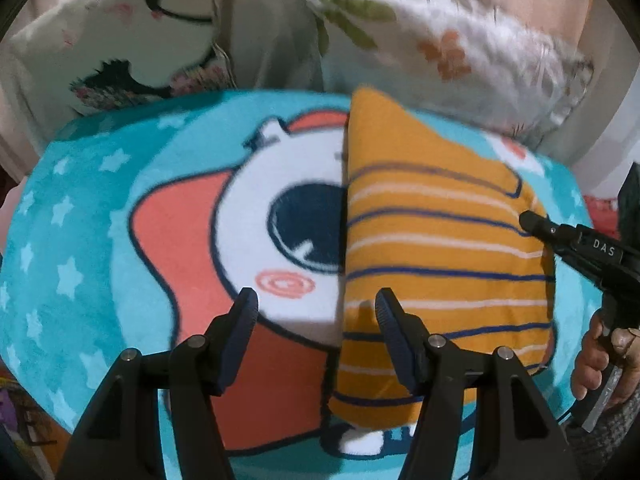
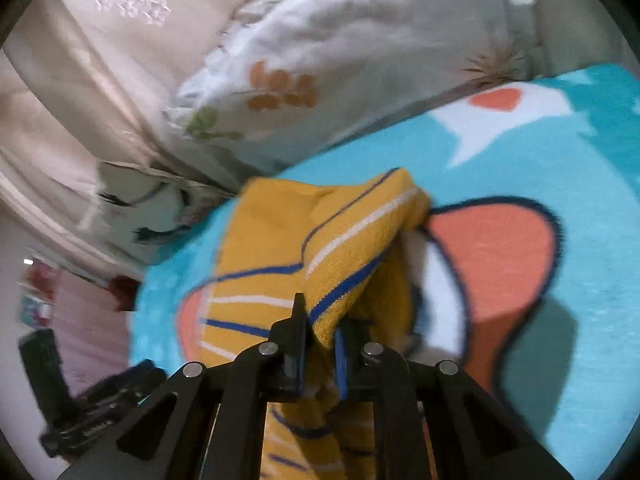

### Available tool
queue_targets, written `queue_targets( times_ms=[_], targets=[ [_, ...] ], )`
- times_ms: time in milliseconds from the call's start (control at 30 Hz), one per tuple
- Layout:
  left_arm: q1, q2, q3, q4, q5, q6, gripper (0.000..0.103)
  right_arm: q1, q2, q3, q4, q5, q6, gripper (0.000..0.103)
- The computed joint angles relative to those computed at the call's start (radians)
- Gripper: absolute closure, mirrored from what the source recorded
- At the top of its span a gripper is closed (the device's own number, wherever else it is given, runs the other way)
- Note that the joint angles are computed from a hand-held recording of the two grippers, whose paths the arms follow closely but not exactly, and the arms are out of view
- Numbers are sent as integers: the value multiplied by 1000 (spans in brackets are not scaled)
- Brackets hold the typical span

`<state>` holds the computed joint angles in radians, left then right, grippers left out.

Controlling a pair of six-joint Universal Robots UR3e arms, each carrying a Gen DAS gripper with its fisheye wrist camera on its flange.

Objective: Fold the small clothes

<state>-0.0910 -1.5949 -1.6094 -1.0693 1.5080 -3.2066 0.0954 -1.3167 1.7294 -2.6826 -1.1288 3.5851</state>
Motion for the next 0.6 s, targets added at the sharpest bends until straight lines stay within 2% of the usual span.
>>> queue_targets(
  times_ms=[100, 167, 200, 233, 300, 367, 467, 600],
  targets=[
    [-32, -67, 4, 0, 12, -12, 43, 31, 33, 5, 21, -78, -34, 91],
    [-55, -100, -3, 18, 41, -27, 43, 29, 40, 32, -14, -77, -24, 88],
    [-61, -108, -11, 34, 52, -35, 42, 23, 36, 41, -17, -76, -22, 82],
    [-61, -108, -15, 38, 54, -40, 41, 18, 31, 46, -9, -85, -21, 67],
    [-56, -103, -17, 36, 53, -47, 39, 3, 25, 38, 24, -93, -38, 58],
    [-47, -87, -23, 25, 48, -51, 39, -23, -32, 73, 33, -90, -41, 58],
    [-33, -50, -39, 3, 43, -65, 39, -22, -118, 81, 16, -174, -28, 58],
    [-23, 19, -80, -10, 30, -96, 38, -31, -73, -18, 28, -94, -49, 64]
  ],
)
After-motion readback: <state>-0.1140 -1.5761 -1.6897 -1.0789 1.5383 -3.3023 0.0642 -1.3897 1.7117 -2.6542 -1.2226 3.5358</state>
